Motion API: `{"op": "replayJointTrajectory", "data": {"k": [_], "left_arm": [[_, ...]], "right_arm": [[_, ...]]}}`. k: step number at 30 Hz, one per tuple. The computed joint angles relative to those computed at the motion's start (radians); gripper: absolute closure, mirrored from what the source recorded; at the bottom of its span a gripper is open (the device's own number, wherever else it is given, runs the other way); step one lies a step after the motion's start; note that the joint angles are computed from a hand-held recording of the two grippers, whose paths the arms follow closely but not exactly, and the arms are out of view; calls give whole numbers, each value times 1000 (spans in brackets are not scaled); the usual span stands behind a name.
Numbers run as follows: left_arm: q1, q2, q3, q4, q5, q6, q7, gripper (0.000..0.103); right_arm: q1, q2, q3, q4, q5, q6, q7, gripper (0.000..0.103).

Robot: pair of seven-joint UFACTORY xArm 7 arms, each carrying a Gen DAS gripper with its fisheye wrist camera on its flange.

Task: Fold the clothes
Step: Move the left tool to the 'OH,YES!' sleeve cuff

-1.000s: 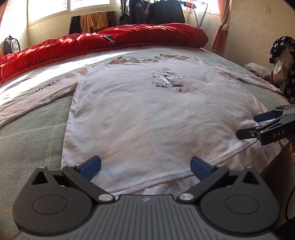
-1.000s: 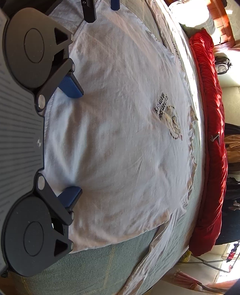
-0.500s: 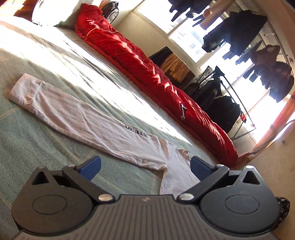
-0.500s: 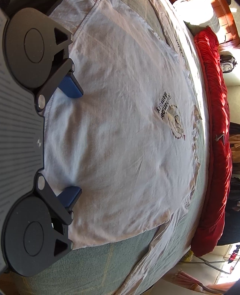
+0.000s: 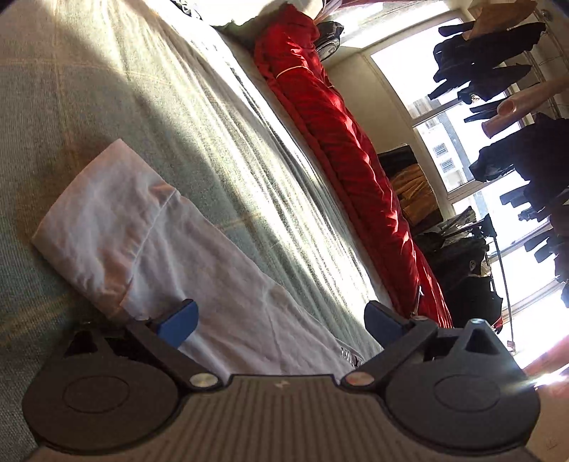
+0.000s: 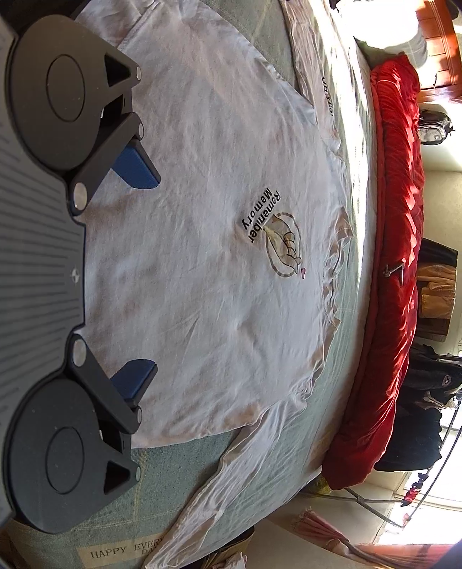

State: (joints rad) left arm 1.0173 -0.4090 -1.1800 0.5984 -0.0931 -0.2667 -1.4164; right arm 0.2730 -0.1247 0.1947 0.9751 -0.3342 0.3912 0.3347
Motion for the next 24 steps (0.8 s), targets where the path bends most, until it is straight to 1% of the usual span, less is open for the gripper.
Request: {"op": "replayJointTrajectory", "data": {"k": [1, 2, 3, 5, 6, 8, 9, 12, 14, 16, 18, 20, 22, 24], "left_arm": [[-28, -48, 30, -15, -6, 42, 2, 4], [-69, -63, 80, -41, 7, 47, 5, 4], [-107, -74, 126, -65, 17, 47, 11, 6], [-205, -32, 234, -104, 17, -4, 20, 11], [-231, -26, 260, -102, 9, 6, 33, 12], [-304, -36, 327, -92, -4, 70, 57, 12], [-314, -60, 329, -88, -12, 100, 46, 12], [-329, -127, 313, -108, -20, 99, -29, 12], [-370, -176, 313, -143, -45, 111, -105, 12], [-358, -193, 278, -153, -55, 113, -176, 14], [-317, -197, 225, -155, -64, 124, -251, 15], [-247, -199, 160, -152, -58, 117, -311, 19], [-181, -214, 107, -147, -45, 99, -359, 20], [-121, -222, 70, -126, -19, 110, -386, 20]], "right_arm": [[1, 11, 3, 10, -5, 6, -2, 0], [4, 23, 5, 21, -11, 11, -2, 0], [8, 35, 6, 28, -12, 12, -4, 0], [21, 52, 2, 38, 6, 12, -21, 0], [27, 58, 1, 41, 16, 11, -30, 0], [37, 62, -2, 41, 30, 7, -44, 0], [40, 60, -3, 38, 32, 3, -49, 0], [42, 49, -5, 26, 28, -2, -56, 0], [38, 48, -8, 25, 26, 1, -47, 0], [37, 50, -9, 24, 33, 3, -45, 0], [38, 52, -10, 23, 43, 3, -47, 0], [39, 55, -11, 23, 53, 4, -48, 0], [40, 55, -10, 19, 54, 1, -52, 0], [40, 55, -9, 18, 49, 3, -50, 0]]}}
